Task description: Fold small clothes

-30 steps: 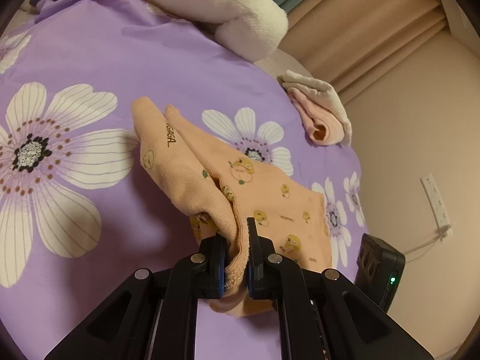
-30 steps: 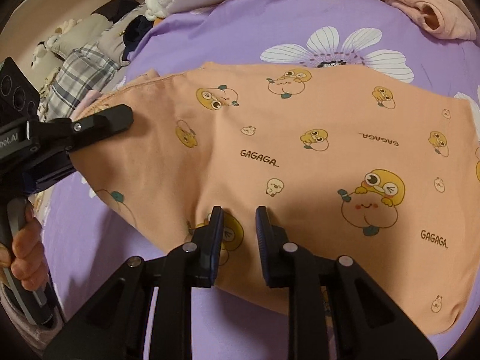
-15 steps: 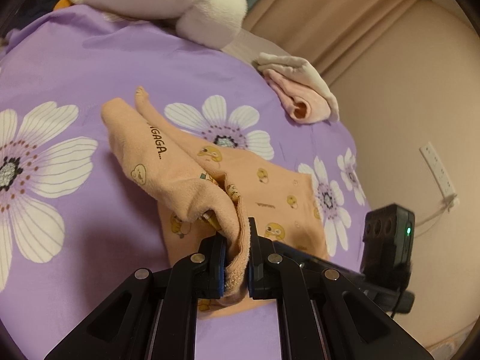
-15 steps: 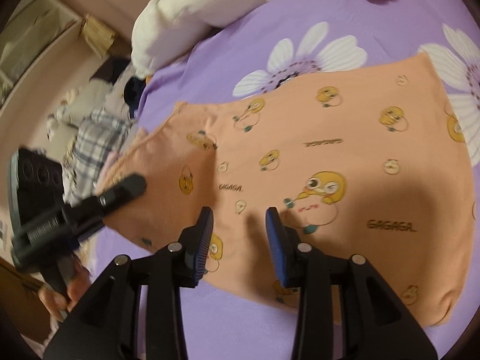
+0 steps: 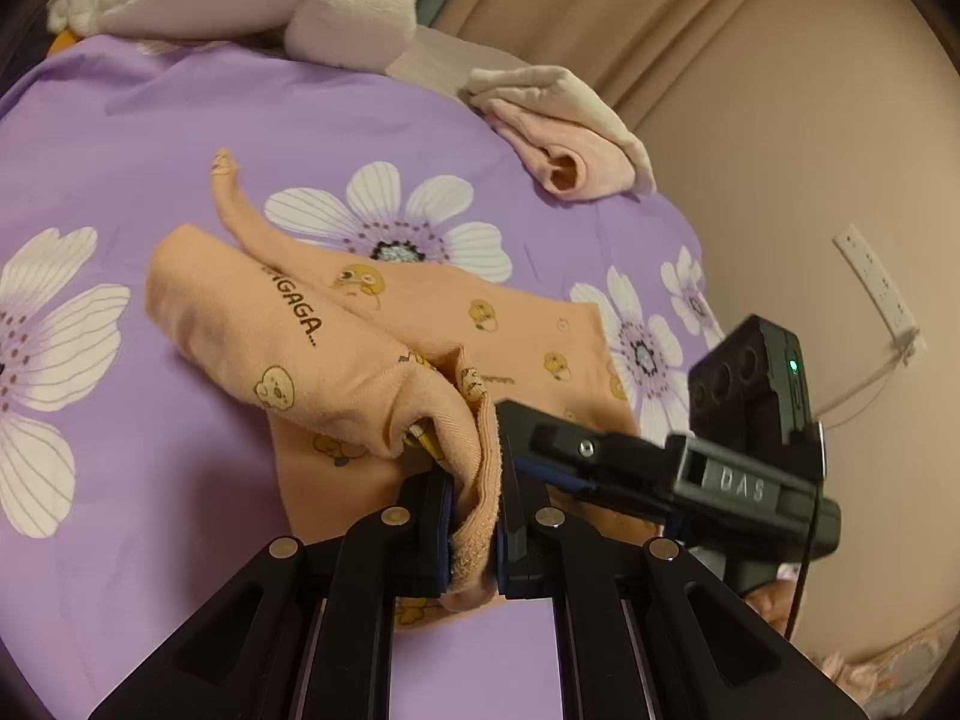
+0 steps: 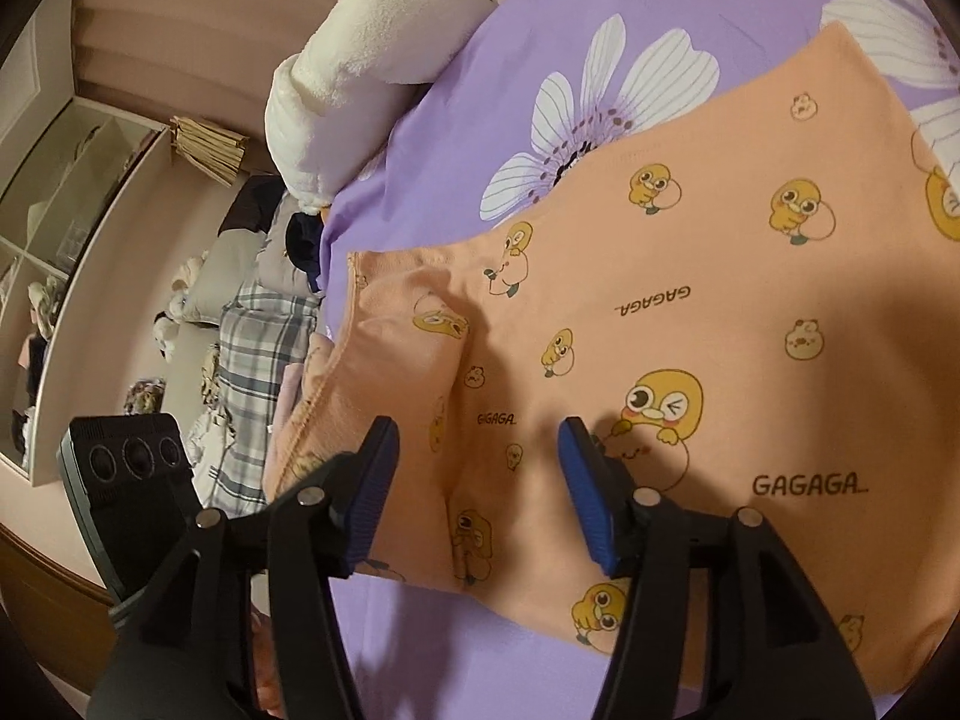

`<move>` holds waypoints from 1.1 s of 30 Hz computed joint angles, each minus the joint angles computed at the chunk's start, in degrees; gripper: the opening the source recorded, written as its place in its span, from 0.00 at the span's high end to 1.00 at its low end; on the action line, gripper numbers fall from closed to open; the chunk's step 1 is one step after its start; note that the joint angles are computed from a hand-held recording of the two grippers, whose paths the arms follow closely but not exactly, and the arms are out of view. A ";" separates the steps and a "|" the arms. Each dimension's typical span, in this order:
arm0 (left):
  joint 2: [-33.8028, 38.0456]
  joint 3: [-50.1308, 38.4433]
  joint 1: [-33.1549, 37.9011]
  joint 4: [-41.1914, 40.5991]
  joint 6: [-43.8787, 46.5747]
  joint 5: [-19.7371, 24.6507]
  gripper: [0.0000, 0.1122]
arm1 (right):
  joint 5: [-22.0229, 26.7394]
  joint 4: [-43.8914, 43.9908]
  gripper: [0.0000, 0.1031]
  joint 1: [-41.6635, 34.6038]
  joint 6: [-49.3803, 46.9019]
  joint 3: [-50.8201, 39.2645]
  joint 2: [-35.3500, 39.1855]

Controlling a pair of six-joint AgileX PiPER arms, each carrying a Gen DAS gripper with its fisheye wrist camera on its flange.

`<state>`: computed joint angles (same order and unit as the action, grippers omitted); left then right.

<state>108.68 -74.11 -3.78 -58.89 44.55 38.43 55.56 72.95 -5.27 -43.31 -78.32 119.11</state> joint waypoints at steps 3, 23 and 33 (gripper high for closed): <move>0.08 -0.11 -1.05 0.62 0.37 0.04 0.94 | 1.82 1.38 0.43 -1.02 0.26 -0.63 1.03; 0.14 -0.25 -5.79 6.26 -0.62 -2.59 0.94 | 8.77 2.42 0.35 -3.32 0.71 -3.61 3.90; 0.12 -0.52 -6.32 6.17 -0.74 -2.55 0.94 | 9.07 2.96 0.35 -4.77 -0.11 -3.16 3.02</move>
